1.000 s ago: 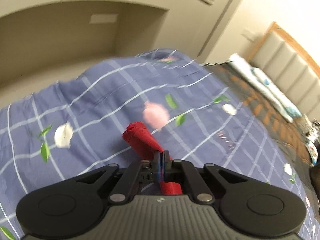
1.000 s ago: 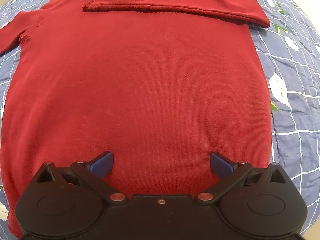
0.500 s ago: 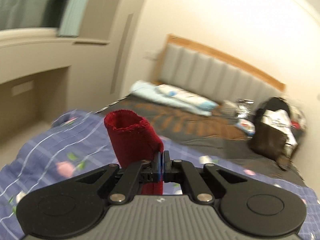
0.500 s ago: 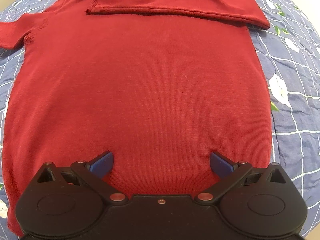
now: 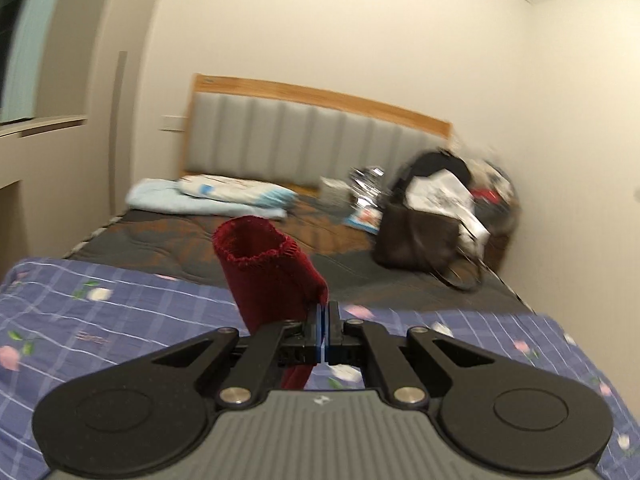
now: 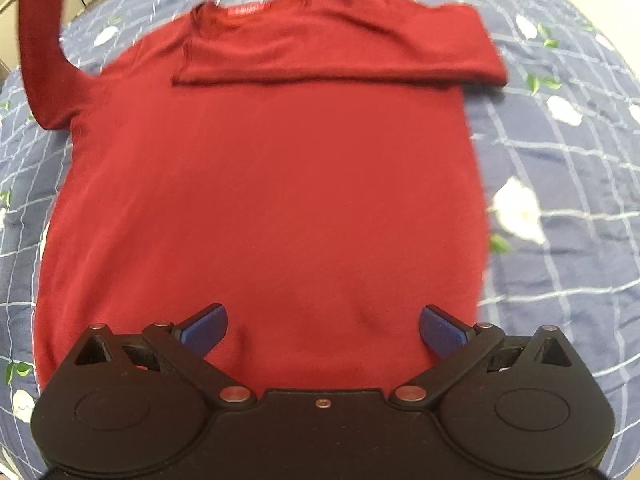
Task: Fold small clothes
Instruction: 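Lay the held sleeve across the shirt body with the left gripper, release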
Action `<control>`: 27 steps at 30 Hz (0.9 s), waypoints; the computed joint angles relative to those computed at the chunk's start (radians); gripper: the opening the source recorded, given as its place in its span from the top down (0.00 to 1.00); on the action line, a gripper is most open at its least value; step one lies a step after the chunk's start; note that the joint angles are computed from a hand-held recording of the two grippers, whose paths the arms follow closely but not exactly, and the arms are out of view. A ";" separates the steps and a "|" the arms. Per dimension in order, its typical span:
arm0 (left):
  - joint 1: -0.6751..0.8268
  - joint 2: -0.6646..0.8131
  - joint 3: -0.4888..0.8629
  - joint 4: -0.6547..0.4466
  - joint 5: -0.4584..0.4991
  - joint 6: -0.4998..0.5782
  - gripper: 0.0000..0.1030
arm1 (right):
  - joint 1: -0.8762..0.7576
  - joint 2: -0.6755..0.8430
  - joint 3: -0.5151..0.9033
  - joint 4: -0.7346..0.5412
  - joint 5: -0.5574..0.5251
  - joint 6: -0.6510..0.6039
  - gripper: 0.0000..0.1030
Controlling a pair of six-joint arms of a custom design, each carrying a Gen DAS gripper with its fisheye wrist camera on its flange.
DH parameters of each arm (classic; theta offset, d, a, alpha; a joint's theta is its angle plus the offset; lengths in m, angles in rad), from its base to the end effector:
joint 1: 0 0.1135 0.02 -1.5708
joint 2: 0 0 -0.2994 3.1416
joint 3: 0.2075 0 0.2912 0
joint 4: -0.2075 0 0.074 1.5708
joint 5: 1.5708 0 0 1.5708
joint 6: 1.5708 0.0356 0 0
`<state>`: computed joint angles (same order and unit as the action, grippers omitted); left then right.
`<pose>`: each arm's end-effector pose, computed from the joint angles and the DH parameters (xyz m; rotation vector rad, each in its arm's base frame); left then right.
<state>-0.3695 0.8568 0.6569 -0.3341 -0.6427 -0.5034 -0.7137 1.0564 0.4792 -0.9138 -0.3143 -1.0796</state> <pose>0.1973 -0.0535 0.2898 -0.5018 1.9281 0.1185 0.1227 -0.0917 0.1614 -0.5344 2.7898 0.1924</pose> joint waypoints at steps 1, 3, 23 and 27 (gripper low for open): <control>-0.050 0.059 0.007 0.025 -0.025 -0.019 1.00 | -0.029 0.021 0.019 -0.002 -0.013 -0.030 0.00; -0.142 0.186 0.028 0.065 -0.074 -0.062 1.00 | -0.076 0.072 0.059 0.004 -0.032 -0.076 0.00; -0.501 0.964 0.326 -0.001 -0.133 -0.262 1.00 | -0.393 0.506 0.397 0.017 -0.041 -0.283 0.00; -0.509 0.997 0.352 -0.061 -0.044 -0.276 1.00 | -0.402 0.534 0.424 0.016 -0.040 -0.287 0.00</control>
<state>-0.8782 1.8541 1.0090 -0.3955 -0.6871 -0.7792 -1.1154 1.5904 0.9035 -0.8983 -0.3544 -1.3670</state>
